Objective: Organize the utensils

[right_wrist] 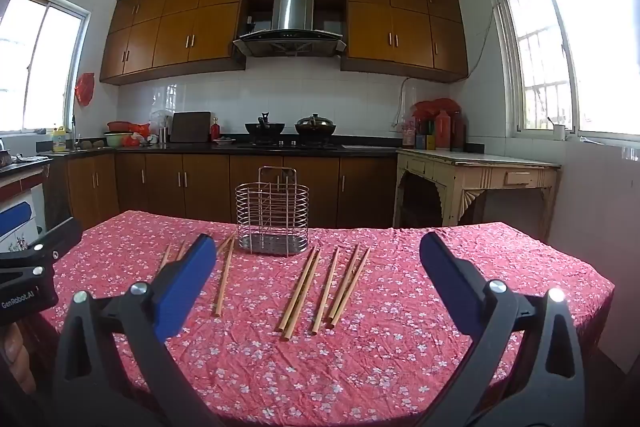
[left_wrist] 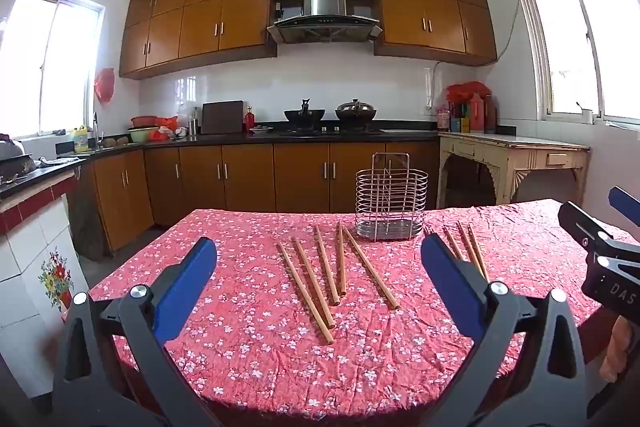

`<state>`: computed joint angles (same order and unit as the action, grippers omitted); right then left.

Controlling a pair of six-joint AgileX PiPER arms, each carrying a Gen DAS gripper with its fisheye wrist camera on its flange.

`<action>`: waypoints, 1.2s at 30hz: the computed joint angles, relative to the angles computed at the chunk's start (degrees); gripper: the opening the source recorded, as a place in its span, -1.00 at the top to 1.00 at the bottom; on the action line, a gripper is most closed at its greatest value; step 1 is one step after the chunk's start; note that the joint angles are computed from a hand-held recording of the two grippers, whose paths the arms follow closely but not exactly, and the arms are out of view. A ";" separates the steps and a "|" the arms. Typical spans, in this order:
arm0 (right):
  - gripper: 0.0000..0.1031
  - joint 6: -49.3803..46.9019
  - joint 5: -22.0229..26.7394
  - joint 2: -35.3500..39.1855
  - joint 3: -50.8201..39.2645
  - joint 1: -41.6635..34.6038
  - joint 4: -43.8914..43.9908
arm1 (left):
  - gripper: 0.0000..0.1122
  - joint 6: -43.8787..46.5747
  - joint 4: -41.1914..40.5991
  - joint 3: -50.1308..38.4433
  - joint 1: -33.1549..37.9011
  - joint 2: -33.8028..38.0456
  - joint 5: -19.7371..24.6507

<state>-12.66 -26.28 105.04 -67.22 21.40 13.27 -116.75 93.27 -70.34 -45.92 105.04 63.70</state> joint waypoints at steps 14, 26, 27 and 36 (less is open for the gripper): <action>-0.92 -0.16 -0.15 -0.04 -0.02 0.05 0.03 | -0.80 -0.53 0.20 1.31 0.54 -1.04 -0.74; -0.92 -0.03 -0.07 -0.13 0.09 0.13 0.01 | -0.80 -1.11 0.32 1.39 0.39 -0.58 -0.72; -0.92 0.01 -0.09 -0.12 0.10 0.12 -0.03 | -0.80 -1.29 0.32 1.71 0.24 -0.73 -0.58; -0.92 0.14 -0.21 -0.05 0.18 0.17 -0.04 | -0.80 -1.04 0.18 1.42 0.39 -0.61 -0.74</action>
